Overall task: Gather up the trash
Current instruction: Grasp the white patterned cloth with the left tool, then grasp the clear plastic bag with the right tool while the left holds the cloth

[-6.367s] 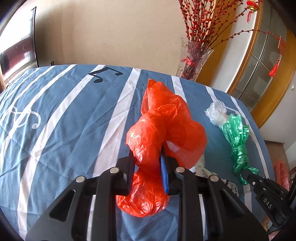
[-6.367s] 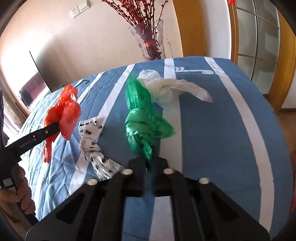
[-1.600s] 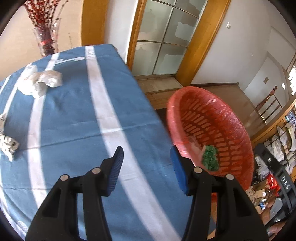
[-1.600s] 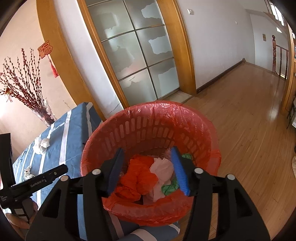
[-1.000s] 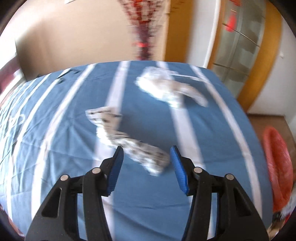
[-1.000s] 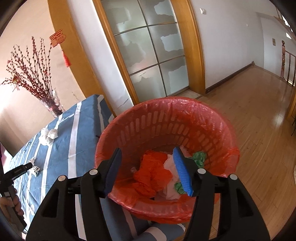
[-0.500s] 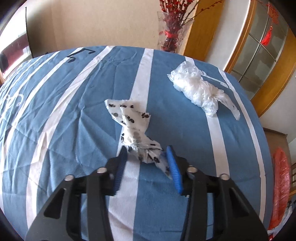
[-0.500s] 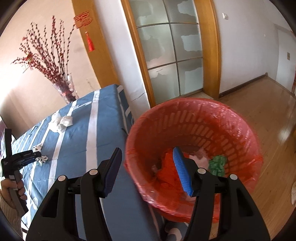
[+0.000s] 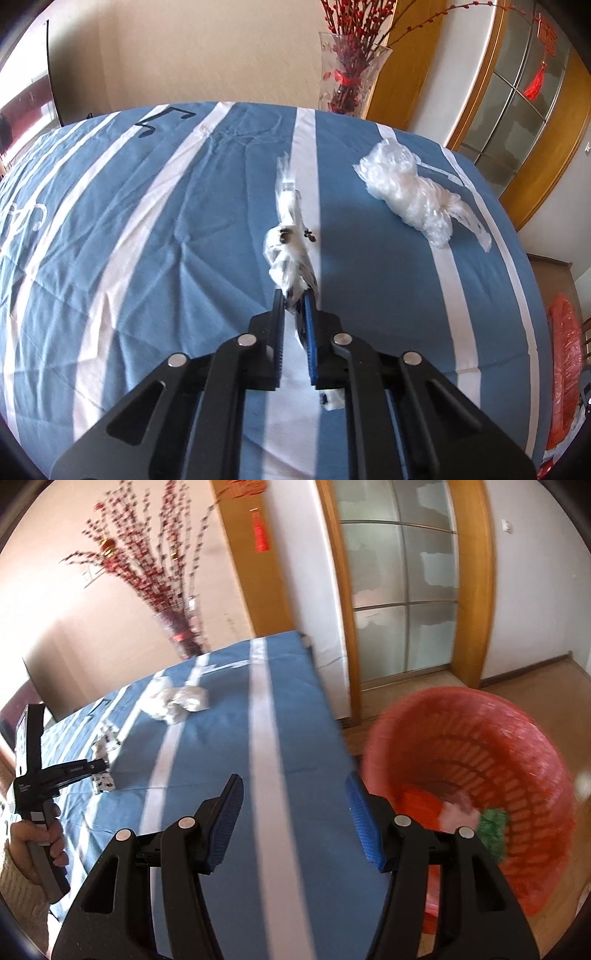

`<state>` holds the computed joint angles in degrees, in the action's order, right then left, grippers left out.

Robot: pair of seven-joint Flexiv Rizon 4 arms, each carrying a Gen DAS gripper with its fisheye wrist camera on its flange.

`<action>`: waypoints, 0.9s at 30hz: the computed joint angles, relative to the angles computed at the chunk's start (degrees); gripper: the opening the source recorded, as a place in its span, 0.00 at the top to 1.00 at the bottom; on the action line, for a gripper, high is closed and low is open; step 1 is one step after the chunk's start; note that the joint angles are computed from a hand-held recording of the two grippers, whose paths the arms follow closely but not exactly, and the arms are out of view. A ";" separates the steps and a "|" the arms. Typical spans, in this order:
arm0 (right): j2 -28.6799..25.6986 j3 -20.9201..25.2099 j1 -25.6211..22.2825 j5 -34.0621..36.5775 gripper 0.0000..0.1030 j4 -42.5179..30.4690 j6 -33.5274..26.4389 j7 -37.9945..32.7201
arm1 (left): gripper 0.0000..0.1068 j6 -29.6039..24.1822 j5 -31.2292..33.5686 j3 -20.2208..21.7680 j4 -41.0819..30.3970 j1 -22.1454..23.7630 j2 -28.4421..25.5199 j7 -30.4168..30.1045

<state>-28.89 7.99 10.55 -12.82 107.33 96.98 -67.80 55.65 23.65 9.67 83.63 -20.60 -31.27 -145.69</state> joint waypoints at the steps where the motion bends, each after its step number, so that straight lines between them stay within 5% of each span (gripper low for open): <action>1: -0.73 1.17 -0.27 -0.43 0.43 -1.27 -0.54 -0.39 | 0.90 0.18 0.14 0.12 0.19 0.11 0.21 0.08; 7: -5.26 6.97 -1.22 -1.38 0.43 -9.13 -3.68 -2.86 | 0.90 1.92 2.13 1.36 1.70 1.40 1.98 0.28; 21: -18.69 4.40 7.19 0.84 0.50 -32.59 -15.74 -3.94 | 0.90 7.25 -0.76 1.23 5.18 6.54 3.02 3.24; 27: -22.89 8.42 6.71 4.40 0.45 -40.59 -19.12 -7.98 | 0.90 8.95 -2.65 1.56 5.23 7.01 2.24 5.11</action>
<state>-51.78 16.40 17.27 -8.42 66.74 77.86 -75.78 64.60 20.99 11.23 88.87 -13.59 -29.02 -140.58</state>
